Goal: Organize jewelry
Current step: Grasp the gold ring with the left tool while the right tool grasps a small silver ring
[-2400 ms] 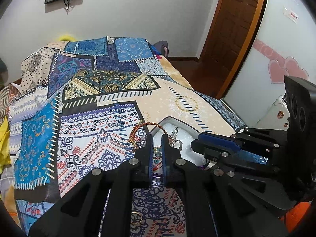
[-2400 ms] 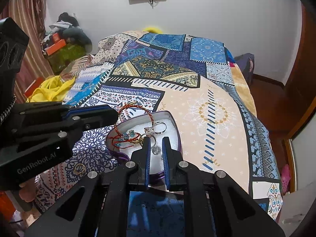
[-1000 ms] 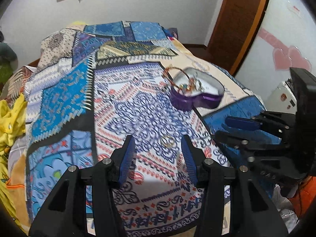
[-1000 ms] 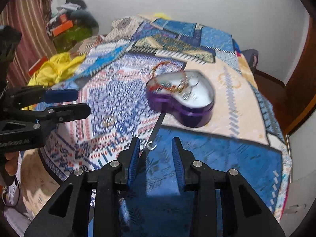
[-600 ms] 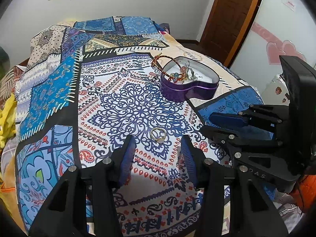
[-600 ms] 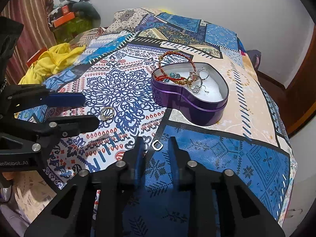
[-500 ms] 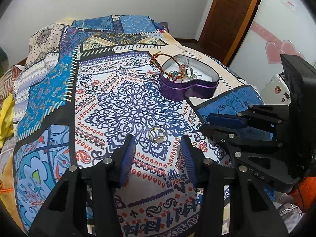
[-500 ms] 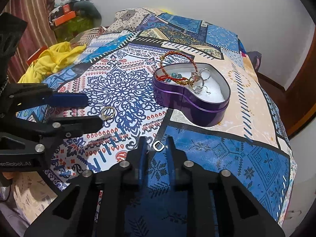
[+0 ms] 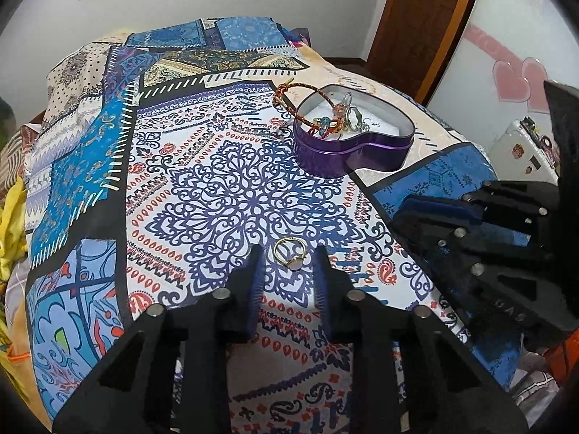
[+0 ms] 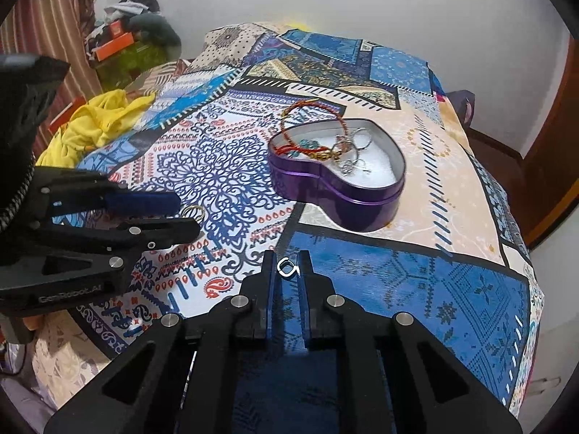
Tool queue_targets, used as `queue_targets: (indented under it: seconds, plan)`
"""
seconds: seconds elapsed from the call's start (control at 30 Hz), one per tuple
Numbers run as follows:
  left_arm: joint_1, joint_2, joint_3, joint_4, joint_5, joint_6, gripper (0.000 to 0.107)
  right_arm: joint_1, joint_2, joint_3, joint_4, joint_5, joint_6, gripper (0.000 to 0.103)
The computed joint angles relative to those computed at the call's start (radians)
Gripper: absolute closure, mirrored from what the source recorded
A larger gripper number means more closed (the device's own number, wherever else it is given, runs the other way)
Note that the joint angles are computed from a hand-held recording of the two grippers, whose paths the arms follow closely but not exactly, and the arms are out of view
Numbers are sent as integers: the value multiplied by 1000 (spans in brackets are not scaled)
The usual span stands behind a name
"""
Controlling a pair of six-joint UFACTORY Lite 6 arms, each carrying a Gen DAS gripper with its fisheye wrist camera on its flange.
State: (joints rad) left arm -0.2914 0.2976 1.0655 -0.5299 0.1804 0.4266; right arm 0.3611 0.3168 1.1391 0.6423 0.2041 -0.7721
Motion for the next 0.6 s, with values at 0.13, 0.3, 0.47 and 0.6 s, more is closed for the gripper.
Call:
queue_targets:
  seconds: [0.13,0.3,0.47,0.6]
  plan:
    - [-10,8,5,75,-9,-71,90,-13,-14,-3,45,5,-38,93]
    - [-19,-10,-5,134,-9,-130,90,-25,-38,-8,87,9,-77,93]
    - [-21,-36,-16,159,-3,-165,90,-34,-50,-2,83,9,-76,93]
    - [-22,-65,-17,191,-1,-204,90,-46,-73,-3,110,13,-96,93]
